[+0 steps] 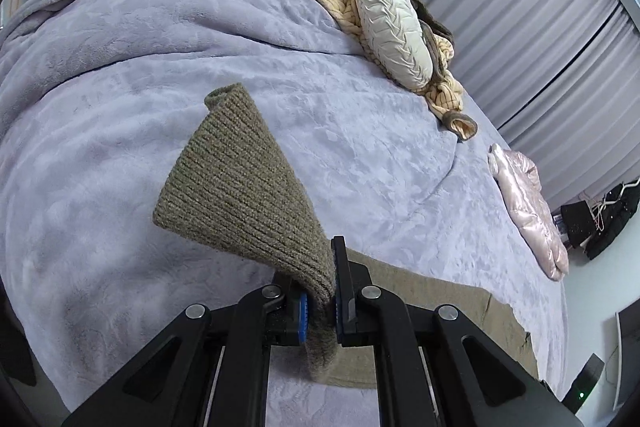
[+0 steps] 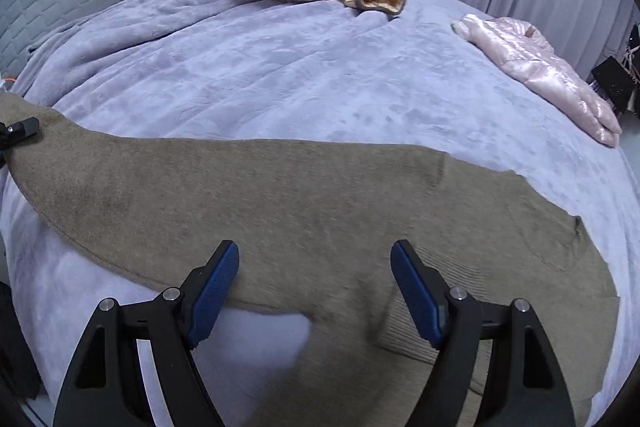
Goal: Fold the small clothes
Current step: 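Lift the cuff with the left gripper and carry it across the sweater body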
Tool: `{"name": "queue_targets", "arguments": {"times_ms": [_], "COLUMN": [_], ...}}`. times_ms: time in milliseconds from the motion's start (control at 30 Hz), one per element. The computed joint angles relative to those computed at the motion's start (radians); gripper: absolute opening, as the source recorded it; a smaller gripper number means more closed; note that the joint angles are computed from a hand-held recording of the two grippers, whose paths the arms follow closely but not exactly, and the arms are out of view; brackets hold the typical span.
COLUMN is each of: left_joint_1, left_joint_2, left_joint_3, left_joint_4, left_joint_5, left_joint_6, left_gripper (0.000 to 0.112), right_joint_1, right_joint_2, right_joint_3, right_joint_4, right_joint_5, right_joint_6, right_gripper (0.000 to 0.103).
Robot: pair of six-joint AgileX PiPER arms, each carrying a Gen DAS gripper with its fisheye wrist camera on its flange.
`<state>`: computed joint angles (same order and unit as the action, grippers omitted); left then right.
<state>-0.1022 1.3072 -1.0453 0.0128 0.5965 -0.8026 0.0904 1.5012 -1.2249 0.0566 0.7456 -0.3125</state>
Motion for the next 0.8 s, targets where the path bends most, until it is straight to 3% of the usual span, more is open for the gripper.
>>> {"name": "queue_targets", "arguments": {"times_ms": [133,300,567,667,800], "left_joint_1": [-0.121,-0.275,-0.415,-0.448,-0.536], "left_joint_2": [0.039,0.127,0.259,0.301,0.416], "left_joint_3": [-0.075,-0.225,-0.404,-0.442,-0.588], "left_joint_4": [0.100,0.224,0.248,0.193,0.207], "left_joint_5": [0.037,0.139,0.239,0.222,0.313], "left_joint_6": [-0.109,-0.220,-0.268,-0.247,-0.259], "left_gripper": [0.010,0.010,0.010,0.010,0.010], "right_joint_1": [-0.160,-0.382,-0.638,-0.720,-0.799], "right_joint_2": [-0.063,-0.093,-0.074,-0.062,-0.029], "right_joint_3": [0.052,0.092,0.105,0.110,0.090], "right_joint_4": [0.050,0.166,0.305,0.369,0.415], "right_joint_5": [-0.001,0.025,0.052,0.084,0.142], "right_joint_6": [-0.136,-0.327,-0.550,-0.648,-0.715], "right_gripper": [0.081,0.081,0.081,0.081,0.081]}}
